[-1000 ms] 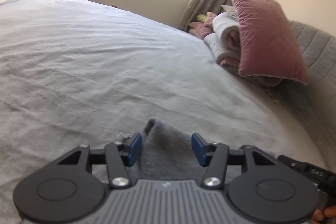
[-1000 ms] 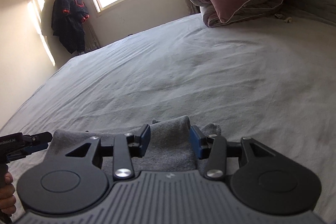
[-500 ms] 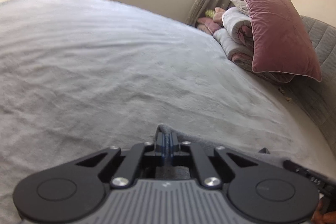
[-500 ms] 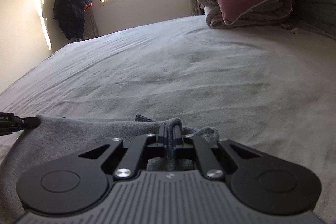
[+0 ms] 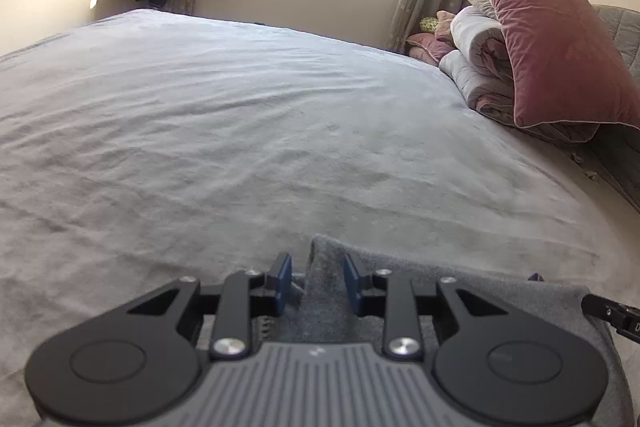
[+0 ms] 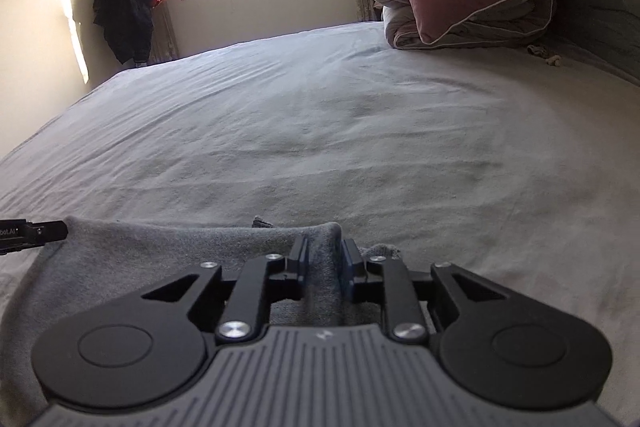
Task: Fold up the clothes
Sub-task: 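Fold the lifted hem over toward the collar with both grippers and release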
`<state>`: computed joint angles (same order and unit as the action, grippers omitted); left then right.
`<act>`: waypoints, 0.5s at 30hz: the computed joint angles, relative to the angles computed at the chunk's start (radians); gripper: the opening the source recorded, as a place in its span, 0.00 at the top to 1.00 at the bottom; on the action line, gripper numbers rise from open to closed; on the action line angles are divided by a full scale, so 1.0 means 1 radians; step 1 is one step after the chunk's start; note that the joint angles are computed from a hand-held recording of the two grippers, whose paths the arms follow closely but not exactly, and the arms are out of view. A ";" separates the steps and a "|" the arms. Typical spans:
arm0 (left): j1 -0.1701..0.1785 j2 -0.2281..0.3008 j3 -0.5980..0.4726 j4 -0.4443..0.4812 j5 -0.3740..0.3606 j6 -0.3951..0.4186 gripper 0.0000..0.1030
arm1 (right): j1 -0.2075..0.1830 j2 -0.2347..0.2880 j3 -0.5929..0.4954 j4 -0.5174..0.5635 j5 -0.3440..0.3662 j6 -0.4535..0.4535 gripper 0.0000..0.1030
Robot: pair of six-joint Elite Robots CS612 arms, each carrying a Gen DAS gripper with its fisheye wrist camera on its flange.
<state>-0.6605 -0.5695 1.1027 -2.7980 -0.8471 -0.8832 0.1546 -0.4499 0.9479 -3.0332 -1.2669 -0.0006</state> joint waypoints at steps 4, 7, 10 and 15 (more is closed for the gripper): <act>-0.016 0.002 -0.015 -0.026 0.017 0.071 0.65 | -0.002 -0.012 0.016 -0.023 0.024 0.020 0.75; -0.021 0.025 -0.043 -0.067 -0.020 0.154 0.64 | 0.002 -0.011 0.015 -0.039 0.073 0.022 0.66; -0.020 0.048 -0.068 -0.064 -0.071 0.212 0.64 | 0.008 -0.003 0.004 -0.011 0.121 -0.015 0.66; -0.020 0.068 -0.052 -0.116 -0.050 0.323 0.60 | 0.018 0.010 -0.005 0.027 0.076 -0.103 0.66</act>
